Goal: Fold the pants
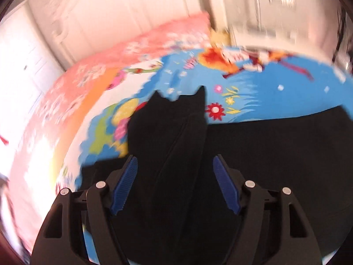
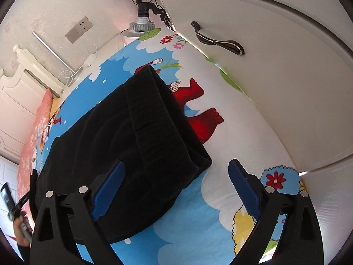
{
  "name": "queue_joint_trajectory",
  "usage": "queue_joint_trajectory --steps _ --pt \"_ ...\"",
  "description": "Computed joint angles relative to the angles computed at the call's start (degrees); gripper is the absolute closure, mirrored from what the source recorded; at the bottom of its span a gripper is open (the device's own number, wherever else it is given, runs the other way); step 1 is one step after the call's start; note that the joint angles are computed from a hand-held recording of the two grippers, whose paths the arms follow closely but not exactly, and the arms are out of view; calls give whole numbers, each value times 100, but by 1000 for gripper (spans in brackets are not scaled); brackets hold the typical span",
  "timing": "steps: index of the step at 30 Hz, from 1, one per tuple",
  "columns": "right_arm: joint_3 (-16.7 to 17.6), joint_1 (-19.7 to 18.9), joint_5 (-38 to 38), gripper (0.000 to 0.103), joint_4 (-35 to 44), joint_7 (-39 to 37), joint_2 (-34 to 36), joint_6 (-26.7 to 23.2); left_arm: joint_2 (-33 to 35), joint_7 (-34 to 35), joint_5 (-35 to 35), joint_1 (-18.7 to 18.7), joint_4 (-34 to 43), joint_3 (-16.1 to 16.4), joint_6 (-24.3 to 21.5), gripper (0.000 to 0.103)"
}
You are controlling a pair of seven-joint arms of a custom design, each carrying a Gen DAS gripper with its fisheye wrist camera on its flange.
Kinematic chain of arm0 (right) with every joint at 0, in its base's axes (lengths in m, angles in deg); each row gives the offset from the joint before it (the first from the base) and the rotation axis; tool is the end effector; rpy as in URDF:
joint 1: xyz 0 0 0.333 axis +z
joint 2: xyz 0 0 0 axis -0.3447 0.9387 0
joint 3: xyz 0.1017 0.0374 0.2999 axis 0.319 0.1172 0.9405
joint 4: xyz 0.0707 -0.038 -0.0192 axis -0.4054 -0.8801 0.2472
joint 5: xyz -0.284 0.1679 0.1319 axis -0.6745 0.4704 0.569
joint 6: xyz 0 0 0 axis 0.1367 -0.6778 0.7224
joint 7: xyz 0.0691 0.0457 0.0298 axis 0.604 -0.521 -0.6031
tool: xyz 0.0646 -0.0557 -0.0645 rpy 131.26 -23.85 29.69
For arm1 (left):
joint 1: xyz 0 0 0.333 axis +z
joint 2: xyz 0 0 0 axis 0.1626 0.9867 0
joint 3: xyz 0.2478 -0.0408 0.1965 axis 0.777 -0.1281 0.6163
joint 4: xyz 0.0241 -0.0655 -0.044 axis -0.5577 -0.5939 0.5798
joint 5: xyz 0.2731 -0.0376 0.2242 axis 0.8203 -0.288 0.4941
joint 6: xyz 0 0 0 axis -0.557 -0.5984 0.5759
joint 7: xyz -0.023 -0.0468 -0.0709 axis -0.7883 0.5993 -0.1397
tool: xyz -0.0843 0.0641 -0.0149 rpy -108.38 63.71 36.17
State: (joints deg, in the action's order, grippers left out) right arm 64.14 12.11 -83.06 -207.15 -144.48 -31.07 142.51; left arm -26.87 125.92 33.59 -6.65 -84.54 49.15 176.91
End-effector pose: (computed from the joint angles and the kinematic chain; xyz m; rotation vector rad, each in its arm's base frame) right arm 0.2913 0.3404 0.4204 -0.8166 2.4984 -0.4011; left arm 0.6494 -0.1807 0.4209 -1.5402 2.0134 -0.3162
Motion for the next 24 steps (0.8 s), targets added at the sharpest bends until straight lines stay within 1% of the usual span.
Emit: queue_joint_trajectory --steps 1,2,3,4,5,6,7,8,9,10,11,12,13,14,15,16,17,18,19,20,21,22,23,24 --pt "3 -9 -28 10 -54 104 -40 64 380 346 -274 -96 500 66 -272 36" --pt "12 -32 -99 10 -164 324 -114 233 734 475 -339 -163 1001 110 -685 54" --pt "17 -121 -379 14 -383 733 -223 680 985 543 -348 -51 1403 -46 -1141 68" --pt "27 -171 -489 26 -441 863 -236 870 1183 613 -473 -46 1723 -45 -1402 83" --pt "-30 -164 -365 45 -474 728 -213 996 1280 672 -567 -17 1882 -61 -1448 87" --pt "-54 -171 -276 58 -492 620 -194 1036 1249 654 -491 64 1841 -163 -1437 89" --pt "-38 -225 -389 64 -503 641 -178 1169 1199 724 -581 1 1791 -67 -1335 93" --pt "-15 -225 -366 68 -427 520 -158 1082 1087 716 -605 3 1672 -43 -1207 94" --pt "26 -211 -331 76 -319 410 -140 887 955 646 -592 104 1544 -129 -1090 94" --pt "60 -179 -300 77 -157 185 -121 607 762 648 -765 203 1344 -155 -907 94" --pt "62 -171 -326 78 -82 79 -114 520 629 727 -1037 292 1217 -174 -736 94" --pt "57 -170 -380 81 -6 -45 -109 455 385 923 -1524 421 929 -163 -435 95" --pt "52 -173 -422 83 33 -108 -103 412 139 1187 -2112 388 622 48 -128 95" --pt "45 -179 -462 84 58 -140 -102 393 -29 1427 -2645 155 402 430 100 95" --pt "46 -201 -558 85 54 -89 -121 419 -337 1606 -3218 122 -19 645 466 95" --pt "56 -214 -626 85 31 -18 -144 424 -675 2088 -4171 261 -519 659 884 95" --pt "62 -219 -653 86 27 23 -148 412 -1032 2545 -5176 571 -1020 473 1241 96" --pt "52 -221 -647 86 17 40 -134 423 -1388 2864 -6180 1072 -1520 114 1479 96" --pt "23 -214 -579 86 6 7 -92 455 -1600 3361 -7185 1572 -1836 -241 1521 96" --pt "-17 -202 -481 86 -4 -74 -49 491 -1738 3865 -8189 2072 -2162 -511 1460 96" --pt "-37 -196 -439 85 -33 -118 -48 523 -1751 4306 -8891 2573 -2330 -833 1279 96" --pt "-61 -189 -386 85 -48 -200 -43 559 -1730 4489 -9191 3073 -2429 -1214 1115 96" --pt "-77 -187 -348 84 -63 -265 -51 598 -1648 4653 -9437 3503 -2564 -1489 855 96" --pt "-106 -203 -324 83 -117 -274 -86 713 -1570 4817 -9600 3732 -2613 -1652 711 95"
